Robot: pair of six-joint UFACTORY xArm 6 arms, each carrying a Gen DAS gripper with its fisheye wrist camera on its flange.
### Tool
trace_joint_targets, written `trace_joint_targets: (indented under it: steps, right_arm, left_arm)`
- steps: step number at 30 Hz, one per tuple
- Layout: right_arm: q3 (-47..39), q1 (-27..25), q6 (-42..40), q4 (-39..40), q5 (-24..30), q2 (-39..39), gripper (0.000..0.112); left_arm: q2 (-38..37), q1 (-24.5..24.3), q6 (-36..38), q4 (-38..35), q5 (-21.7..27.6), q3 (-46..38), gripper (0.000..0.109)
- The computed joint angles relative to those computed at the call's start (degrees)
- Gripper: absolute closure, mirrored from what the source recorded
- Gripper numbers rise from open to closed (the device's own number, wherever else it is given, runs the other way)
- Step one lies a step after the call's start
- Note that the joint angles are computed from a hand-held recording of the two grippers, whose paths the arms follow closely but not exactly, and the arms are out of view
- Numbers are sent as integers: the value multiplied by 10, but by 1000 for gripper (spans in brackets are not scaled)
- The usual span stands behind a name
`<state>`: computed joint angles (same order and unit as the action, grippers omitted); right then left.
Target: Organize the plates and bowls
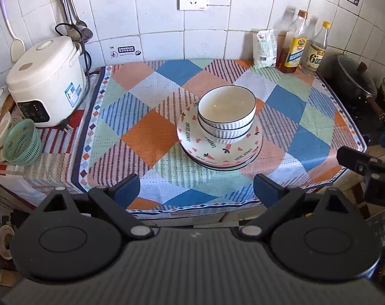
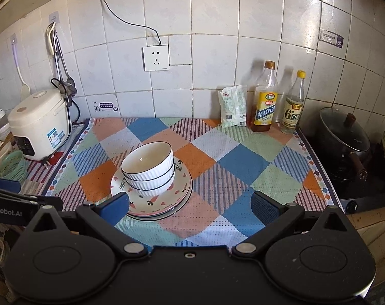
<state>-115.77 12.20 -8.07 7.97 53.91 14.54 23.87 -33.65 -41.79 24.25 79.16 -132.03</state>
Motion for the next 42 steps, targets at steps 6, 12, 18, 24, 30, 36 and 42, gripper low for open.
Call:
trace_joint_targets:
  steps: [6,12,18,24,30,36,42]
  right_arm:
    - [33,11,0,-15,-25,-12,9]
    - [35,20,-4,-23,-24,-10,9]
    - [37,22,6,-30,-22,-9,9]
    - [51,24,17,-47,-30,-15,9]
    - [58,22,18,-43,-30,-19,9]
    - [65,20,14,-42,-31,-23,9]
    - [73,14,7,-35,-34,-28,9]
  left_arm:
    - [-5,3,-10,5,4,15,12]
    - [-17,1,-1,23,-9,41,12]
    - [-39,2,-24,29,-33,78,12]
    - [-20,-2,-9,28,-11,53,12]
    - [-40,-9,-31,55,-41,95,12]
    - [-43,-13,-39,74,-45,104,12]
    - [-52,-15,-49,87,-59,120,12]
